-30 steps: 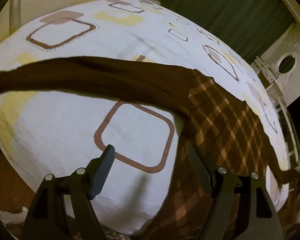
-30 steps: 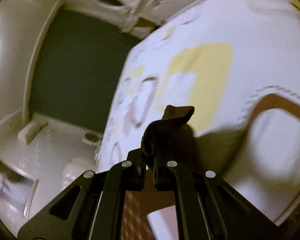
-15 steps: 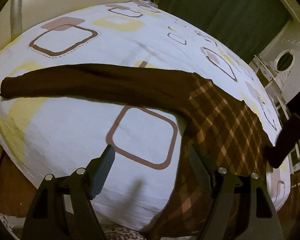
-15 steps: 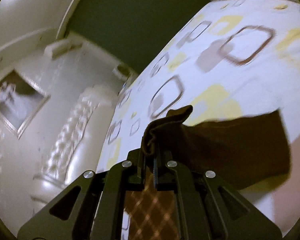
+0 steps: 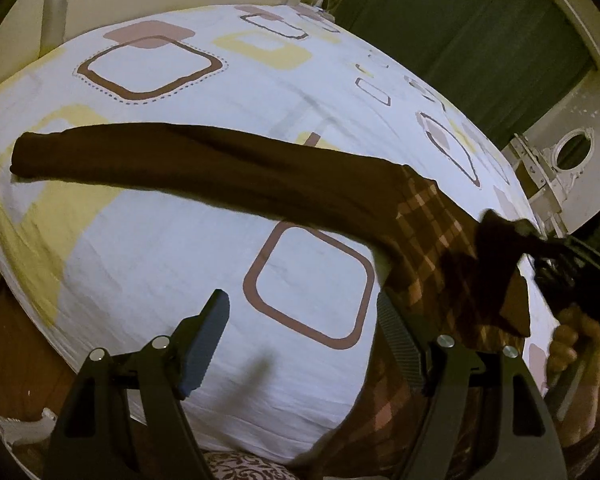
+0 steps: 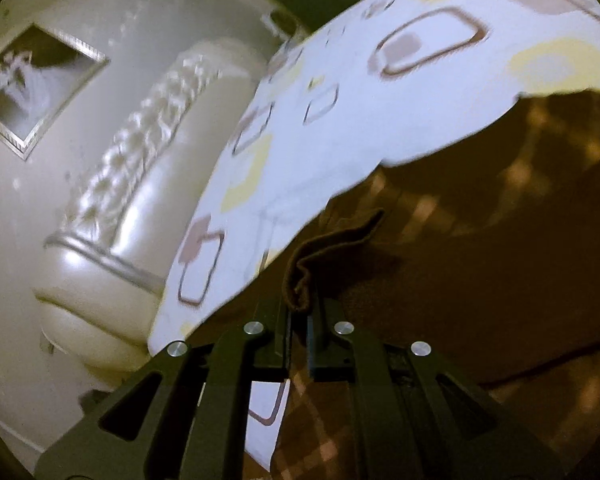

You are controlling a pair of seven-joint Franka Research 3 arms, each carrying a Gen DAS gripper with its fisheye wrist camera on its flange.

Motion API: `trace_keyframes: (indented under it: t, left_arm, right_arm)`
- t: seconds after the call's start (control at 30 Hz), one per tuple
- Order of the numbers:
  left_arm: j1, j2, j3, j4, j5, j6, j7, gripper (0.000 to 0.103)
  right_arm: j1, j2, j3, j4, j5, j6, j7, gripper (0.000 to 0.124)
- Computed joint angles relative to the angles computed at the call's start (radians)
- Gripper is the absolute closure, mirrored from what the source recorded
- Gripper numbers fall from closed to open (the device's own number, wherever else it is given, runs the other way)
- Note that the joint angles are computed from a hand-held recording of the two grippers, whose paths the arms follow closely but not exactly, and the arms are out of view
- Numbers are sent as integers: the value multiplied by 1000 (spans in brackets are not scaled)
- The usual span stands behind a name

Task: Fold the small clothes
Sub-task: 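Lift the hem and fold it over the body toward the collar with the right gripper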

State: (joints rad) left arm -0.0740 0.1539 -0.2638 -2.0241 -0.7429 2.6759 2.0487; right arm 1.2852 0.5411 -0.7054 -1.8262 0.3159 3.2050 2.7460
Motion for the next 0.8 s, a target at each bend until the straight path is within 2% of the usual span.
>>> trace_keyframes:
  t: [0.13,0.27,0.47,0.57,0.7,0.8]
  left_arm:
    - [3,5,0,4,-6,-4,3,28]
    - [5,13,-1,12,-4,-7,-3,28]
    - [10,23,-9,21,-18,-26,4,28]
    - [8,26,-11,22,-11,-27,11,28]
    - [6,27,-16,20,-13,-33,19,28]
    - [2,31,-18,23,-12,-26,16,28]
  right_arm:
    - [-150,56,158,133,-45,-70,-32,119]
    - [-258,93,285,216,-89,-117,-47,119]
    - [-308,153,333,309,-163,-199,5,119]
    - [-352,171,386,335,-184,-214,17,115]
    - [-398,197,444,352,-204,-185,53,108]
    - [-436,204,498,343,-195,-113,49,94]
